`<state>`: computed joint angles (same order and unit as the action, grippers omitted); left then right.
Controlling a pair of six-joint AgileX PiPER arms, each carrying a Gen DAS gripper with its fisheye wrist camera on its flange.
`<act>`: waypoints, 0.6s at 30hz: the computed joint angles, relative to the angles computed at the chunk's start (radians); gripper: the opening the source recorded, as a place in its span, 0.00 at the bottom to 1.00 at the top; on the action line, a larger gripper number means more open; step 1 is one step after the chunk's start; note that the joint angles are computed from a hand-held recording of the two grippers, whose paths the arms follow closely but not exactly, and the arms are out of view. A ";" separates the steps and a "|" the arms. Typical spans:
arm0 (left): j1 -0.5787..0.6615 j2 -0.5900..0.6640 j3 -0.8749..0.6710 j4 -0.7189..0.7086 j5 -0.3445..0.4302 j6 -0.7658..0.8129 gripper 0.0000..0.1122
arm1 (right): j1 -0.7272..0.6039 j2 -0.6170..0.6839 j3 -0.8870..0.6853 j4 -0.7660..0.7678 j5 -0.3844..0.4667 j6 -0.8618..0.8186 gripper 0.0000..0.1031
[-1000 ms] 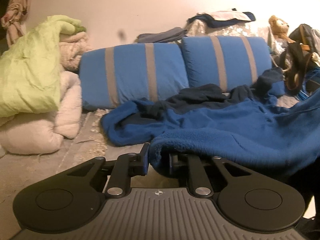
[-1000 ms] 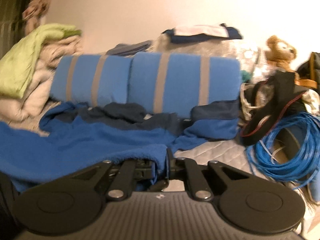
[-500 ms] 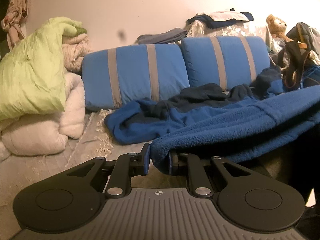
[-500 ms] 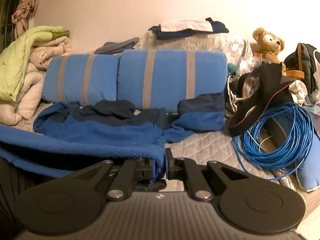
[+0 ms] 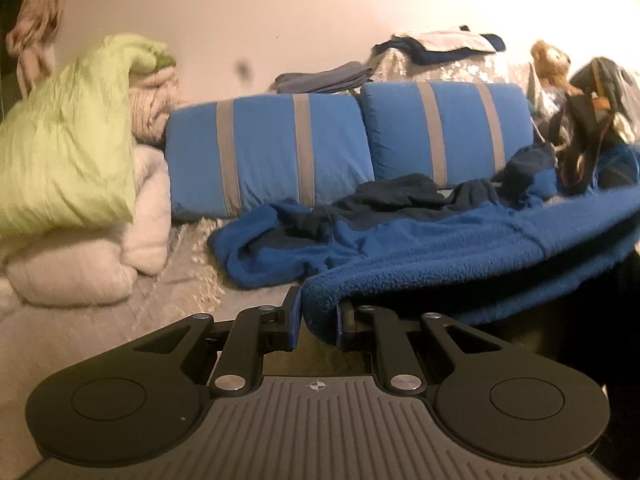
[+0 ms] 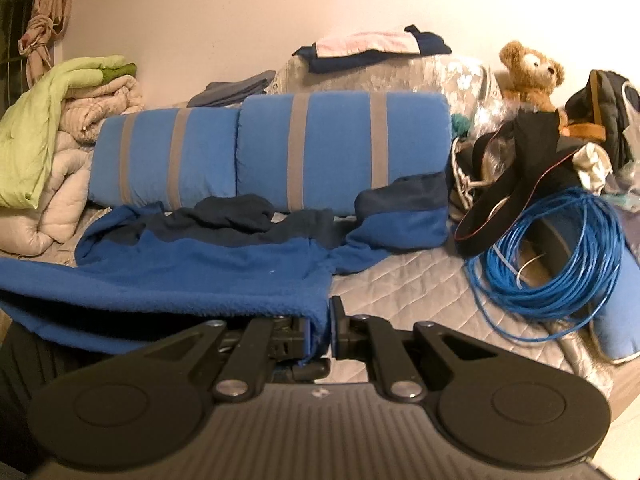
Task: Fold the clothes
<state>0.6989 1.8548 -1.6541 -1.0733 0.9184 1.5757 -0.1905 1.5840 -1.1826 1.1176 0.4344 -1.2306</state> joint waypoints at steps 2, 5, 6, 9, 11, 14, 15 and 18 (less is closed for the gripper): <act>-0.014 -0.004 0.015 0.036 -0.024 0.023 0.16 | 0.012 -0.005 -0.006 -0.091 -0.015 0.051 0.09; -0.044 0.002 0.052 0.093 -0.084 0.061 0.17 | 0.036 0.000 -0.016 -0.247 -0.032 0.152 0.11; -0.053 0.006 0.070 0.106 -0.110 0.078 0.17 | 0.046 0.012 -0.021 -0.306 -0.034 0.199 0.14; -0.069 -0.002 0.142 0.098 -0.181 0.156 0.18 | 0.076 0.039 -0.014 -0.440 -0.070 0.300 0.22; -0.074 -0.003 0.168 0.098 -0.208 0.195 0.20 | 0.098 0.049 -0.003 -0.556 -0.100 0.378 0.34; -0.072 0.016 0.158 0.125 -0.204 0.187 0.28 | 0.109 0.061 0.009 -0.631 -0.097 0.397 0.39; -0.073 0.025 0.145 0.145 -0.199 0.165 0.34 | 0.103 0.067 0.003 -0.624 -0.082 0.385 0.40; -0.073 0.033 0.131 0.167 -0.193 0.156 0.46 | 0.093 0.079 -0.004 -0.616 -0.058 0.364 0.53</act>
